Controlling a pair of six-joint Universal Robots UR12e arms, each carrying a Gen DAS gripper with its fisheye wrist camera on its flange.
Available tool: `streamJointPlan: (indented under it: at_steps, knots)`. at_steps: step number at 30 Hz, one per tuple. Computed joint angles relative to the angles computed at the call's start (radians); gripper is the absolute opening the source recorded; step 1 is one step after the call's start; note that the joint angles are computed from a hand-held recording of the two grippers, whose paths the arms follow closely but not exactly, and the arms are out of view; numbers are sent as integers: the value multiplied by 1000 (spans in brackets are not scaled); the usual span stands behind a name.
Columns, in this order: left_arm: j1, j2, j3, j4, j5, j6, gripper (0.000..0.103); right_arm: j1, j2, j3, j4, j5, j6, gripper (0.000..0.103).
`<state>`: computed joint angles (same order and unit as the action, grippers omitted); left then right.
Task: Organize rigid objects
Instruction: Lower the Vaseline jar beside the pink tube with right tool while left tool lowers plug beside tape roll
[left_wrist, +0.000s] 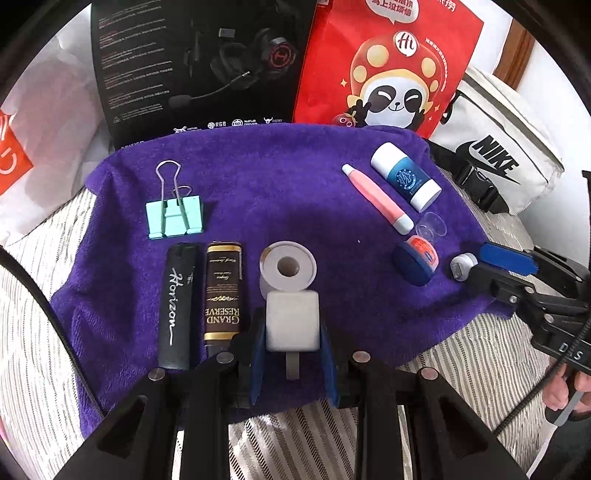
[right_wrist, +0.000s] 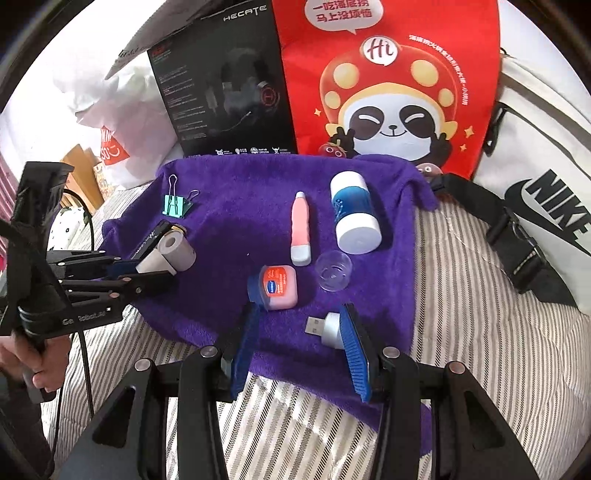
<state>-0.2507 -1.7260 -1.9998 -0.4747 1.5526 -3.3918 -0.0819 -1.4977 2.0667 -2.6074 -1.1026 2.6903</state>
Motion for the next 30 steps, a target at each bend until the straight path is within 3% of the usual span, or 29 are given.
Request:
streamJointPlan:
  at_steps: [19, 30]
  knots:
    - [-12, -20, 10, 16, 25, 23, 25, 9, -3, 3, 10, -11, -12, 45]
    - [-3, -5, 2, -12, -2, -2, 30, 4, -3, 11, 24, 2, 11, 45]
